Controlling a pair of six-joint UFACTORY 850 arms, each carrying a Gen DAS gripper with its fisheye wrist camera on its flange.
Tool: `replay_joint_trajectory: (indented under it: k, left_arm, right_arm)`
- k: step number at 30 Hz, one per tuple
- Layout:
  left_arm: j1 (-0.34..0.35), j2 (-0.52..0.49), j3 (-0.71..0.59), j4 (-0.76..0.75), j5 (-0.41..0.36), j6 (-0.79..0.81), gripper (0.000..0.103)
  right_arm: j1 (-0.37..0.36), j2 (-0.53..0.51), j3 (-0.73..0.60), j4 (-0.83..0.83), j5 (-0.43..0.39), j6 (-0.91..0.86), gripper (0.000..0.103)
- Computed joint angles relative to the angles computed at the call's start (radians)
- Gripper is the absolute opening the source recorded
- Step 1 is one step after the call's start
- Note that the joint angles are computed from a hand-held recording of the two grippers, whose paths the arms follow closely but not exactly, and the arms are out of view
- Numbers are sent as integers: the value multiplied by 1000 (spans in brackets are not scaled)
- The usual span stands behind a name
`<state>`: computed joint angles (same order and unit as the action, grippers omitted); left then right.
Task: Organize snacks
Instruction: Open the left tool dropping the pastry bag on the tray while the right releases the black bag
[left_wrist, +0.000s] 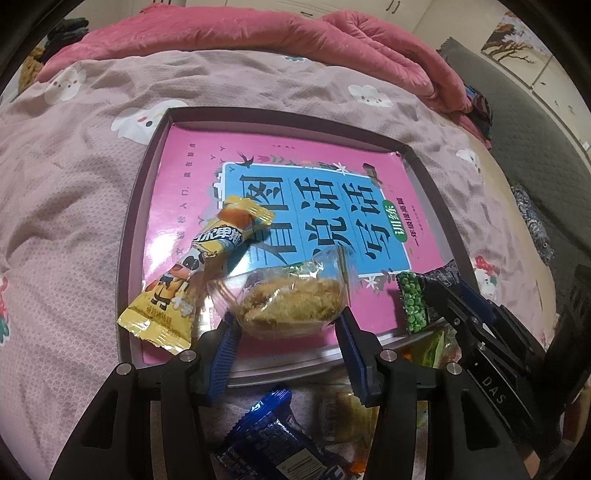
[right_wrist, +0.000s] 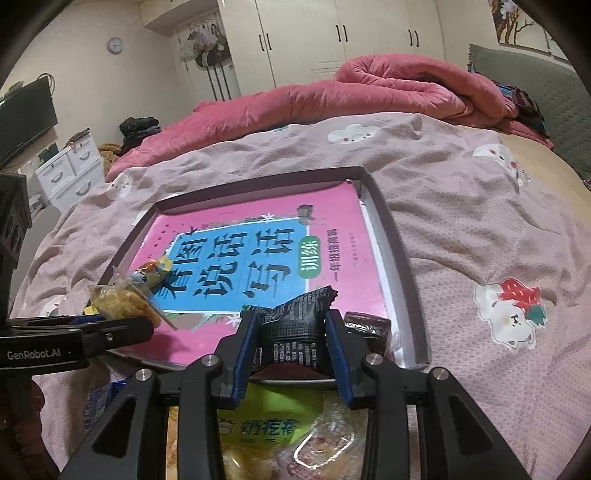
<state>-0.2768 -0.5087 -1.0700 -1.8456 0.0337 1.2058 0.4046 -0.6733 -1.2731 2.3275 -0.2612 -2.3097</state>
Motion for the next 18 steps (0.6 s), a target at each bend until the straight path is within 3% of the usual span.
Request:
replay_joint_trajectory:
  k: [4,18]
  left_arm:
    - [0,-3,-4,-140,-5,140,54]
    - [-2,3,3,47,-3,-55,54]
  right_arm:
    - [-5,3,4,16,1,-9,38]
    - [-5,23,31,122,1,-115,38]
